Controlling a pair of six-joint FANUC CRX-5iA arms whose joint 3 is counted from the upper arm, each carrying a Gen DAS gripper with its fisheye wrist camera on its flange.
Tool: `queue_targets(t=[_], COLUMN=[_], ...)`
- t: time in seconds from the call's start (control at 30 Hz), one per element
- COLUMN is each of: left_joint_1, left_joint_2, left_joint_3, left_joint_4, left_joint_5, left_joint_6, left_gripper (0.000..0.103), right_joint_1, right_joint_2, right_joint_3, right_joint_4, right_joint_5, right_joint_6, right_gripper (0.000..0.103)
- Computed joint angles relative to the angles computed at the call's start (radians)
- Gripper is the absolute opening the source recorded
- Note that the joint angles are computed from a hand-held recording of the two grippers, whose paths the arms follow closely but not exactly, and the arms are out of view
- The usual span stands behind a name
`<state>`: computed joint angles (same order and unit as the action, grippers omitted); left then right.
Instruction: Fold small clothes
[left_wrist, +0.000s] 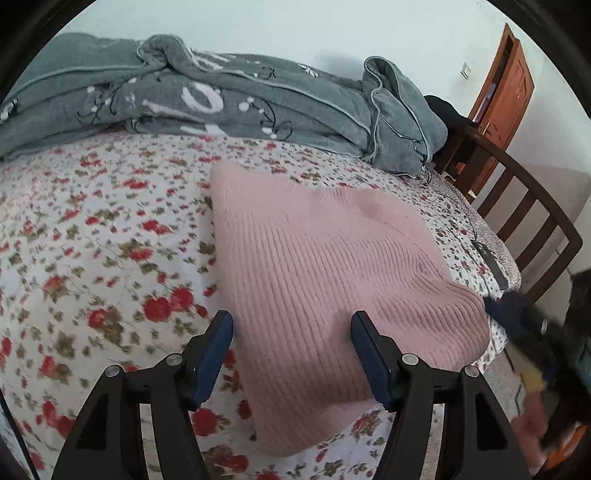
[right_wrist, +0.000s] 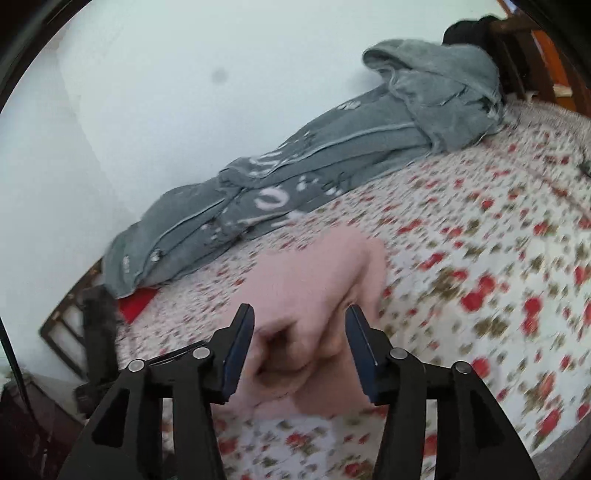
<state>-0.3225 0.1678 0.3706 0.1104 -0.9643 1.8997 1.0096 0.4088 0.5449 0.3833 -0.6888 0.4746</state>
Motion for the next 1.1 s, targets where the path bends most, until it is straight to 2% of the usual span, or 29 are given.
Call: queue_targets(t=[0.17,0.23,0.27,0.3,0.33,0.37,0.43,0.47,0.5,0.53,0.63,0.67,0.7,0.83,0.87,0.93,0.97,1.0,1.1], left_joint_1=[0.002,0.002,0.004,0.005,0.005,0.008,0.012,0.013,0.014,0.013,0.01,0.01,0.011,0.019,0.023,0.031,0.03,0.027,0.024], left_joint_2=[-0.008,-0.018,-0.022,-0.027,-0.034,-0.047,-0.062,-0.069,-0.071,-0.07,-0.053,-0.051,-0.052,-0.061,-0.061,-0.05,-0.04,-0.031,-0.029], left_joint_3=[-0.007,-0.011,-0.012,-0.014,-0.019,-0.036,-0.056,-0.064,-0.07,-0.069,-0.051,-0.05,-0.053,-0.066,-0.073,-0.073,-0.062,-0.052,-0.054], left_joint_4=[0.003,-0.007,-0.012,-0.018,-0.023,-0.017,-0.006,-0.004,0.002,0.003,0.006,0.011,0.016,0.026,0.039,0.066,0.064,0.056,0.046], left_joint_5=[-0.002,-0.008,-0.01,-0.011,-0.01,0.003,0.021,0.031,0.039,0.039,0.03,0.029,0.033,0.051,0.059,0.057,0.046,0.035,0.036], left_joint_6=[0.006,0.004,0.003,0.003,0.002,-0.01,-0.032,-0.042,-0.05,-0.051,-0.049,-0.049,-0.051,-0.061,-0.066,-0.075,-0.067,-0.055,-0.055], left_gripper=[0.065,0.065,0.065,0.065,0.065,0.065,0.066,0.067,0.067,0.067,0.067,0.067,0.067,0.067,0.067,0.067,0.067,0.067,0.067], right_joint_1=[0.008,0.0,-0.009,-0.015,-0.015,-0.009,0.003,0.004,0.003,0.002,-0.011,-0.014,-0.013,-0.004,-0.005,0.009,0.014,0.013,0.017], right_joint_2=[0.064,0.085,0.099,0.102,0.084,0.045,-0.03,-0.053,-0.061,-0.058,0.004,-0.003,-0.016,-0.093,-0.101,-0.059,-0.017,0.002,-0.006], right_joint_3=[0.076,0.103,0.135,0.147,0.117,0.045,-0.116,-0.168,-0.192,-0.193,-0.105,-0.12,-0.146,-0.307,-0.324,-0.248,-0.174,-0.139,-0.133], right_joint_4=[-0.084,-0.119,-0.175,-0.214,-0.2,-0.134,0.071,0.156,0.19,0.174,-0.008,-0.033,-0.017,0.25,0.282,0.217,0.134,0.072,0.047], right_joint_5=[-0.051,-0.059,-0.075,-0.079,-0.05,0.013,0.134,0.156,0.158,0.14,0.001,0.009,0.028,0.164,0.177,0.075,-0.004,-0.039,-0.046], right_joint_6=[0.047,0.074,0.126,0.163,0.158,0.12,-0.035,-0.108,-0.148,-0.146,-0.046,-0.05,-0.072,-0.295,-0.317,-0.22,-0.131,-0.084,-0.057], right_gripper=[0.054,0.038,0.012,0.009,0.009,0.008,0.007,0.007,0.007,0.007,0.006,0.006,0.006,0.005,0.005,0.005,0.005,0.005,0.008])
